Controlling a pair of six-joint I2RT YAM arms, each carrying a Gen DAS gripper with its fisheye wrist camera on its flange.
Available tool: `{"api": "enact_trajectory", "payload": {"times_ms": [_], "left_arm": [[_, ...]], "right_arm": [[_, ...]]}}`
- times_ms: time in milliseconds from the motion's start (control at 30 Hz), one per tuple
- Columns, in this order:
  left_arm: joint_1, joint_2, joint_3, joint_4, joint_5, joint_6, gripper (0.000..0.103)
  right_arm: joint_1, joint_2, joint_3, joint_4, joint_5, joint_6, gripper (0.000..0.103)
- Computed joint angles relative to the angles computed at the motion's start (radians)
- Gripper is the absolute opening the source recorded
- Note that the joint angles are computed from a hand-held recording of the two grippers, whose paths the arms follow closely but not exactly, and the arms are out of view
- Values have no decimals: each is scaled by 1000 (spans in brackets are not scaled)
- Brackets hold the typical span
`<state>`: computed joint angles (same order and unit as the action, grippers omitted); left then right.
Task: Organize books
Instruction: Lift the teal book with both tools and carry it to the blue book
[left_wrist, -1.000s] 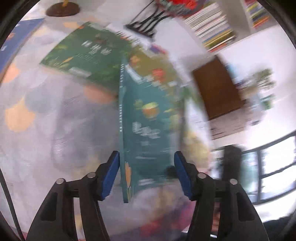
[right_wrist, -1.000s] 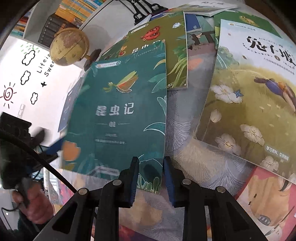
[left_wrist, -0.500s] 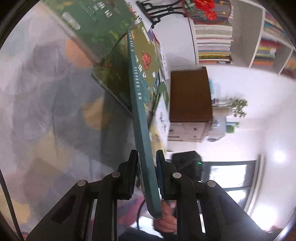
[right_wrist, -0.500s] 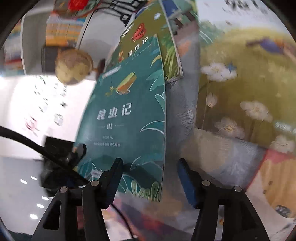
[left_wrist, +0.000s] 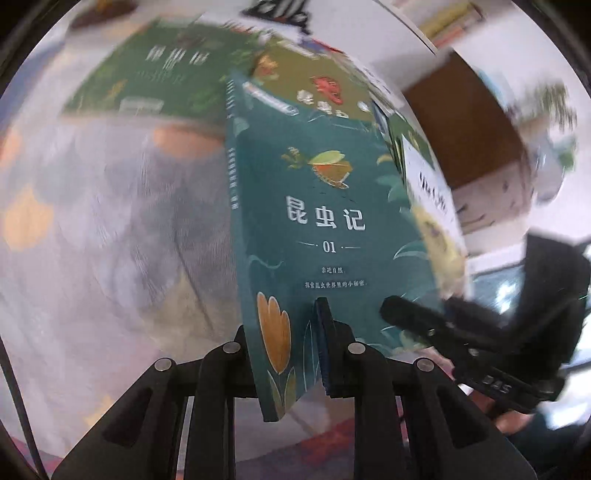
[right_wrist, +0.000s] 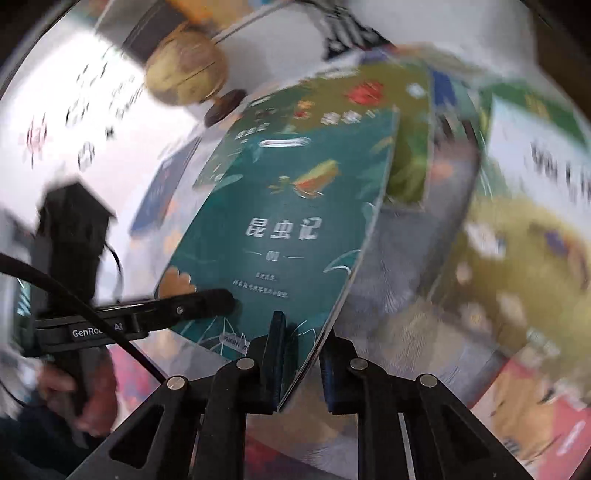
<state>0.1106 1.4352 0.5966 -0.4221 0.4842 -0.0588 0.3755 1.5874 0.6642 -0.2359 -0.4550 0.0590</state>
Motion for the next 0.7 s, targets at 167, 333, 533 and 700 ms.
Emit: {"api": "enact_trajectory", "payload": {"times_ms": [167,333,533,700], "left_arm": [[32,-91,13,-81,-25,100,18],[197,-108,65,-184,58,240,18],[366,-66,163,-291,113,396,18],[590,41,323,-427,170,594,18]], "right_arm": [[93,-111,-7,-34,129,-74,16],[156,-178,0,-70,156,-60,16],[319,-143,117,-87,251,42,16],[444,-23,282,-87,313,104,17]]}}
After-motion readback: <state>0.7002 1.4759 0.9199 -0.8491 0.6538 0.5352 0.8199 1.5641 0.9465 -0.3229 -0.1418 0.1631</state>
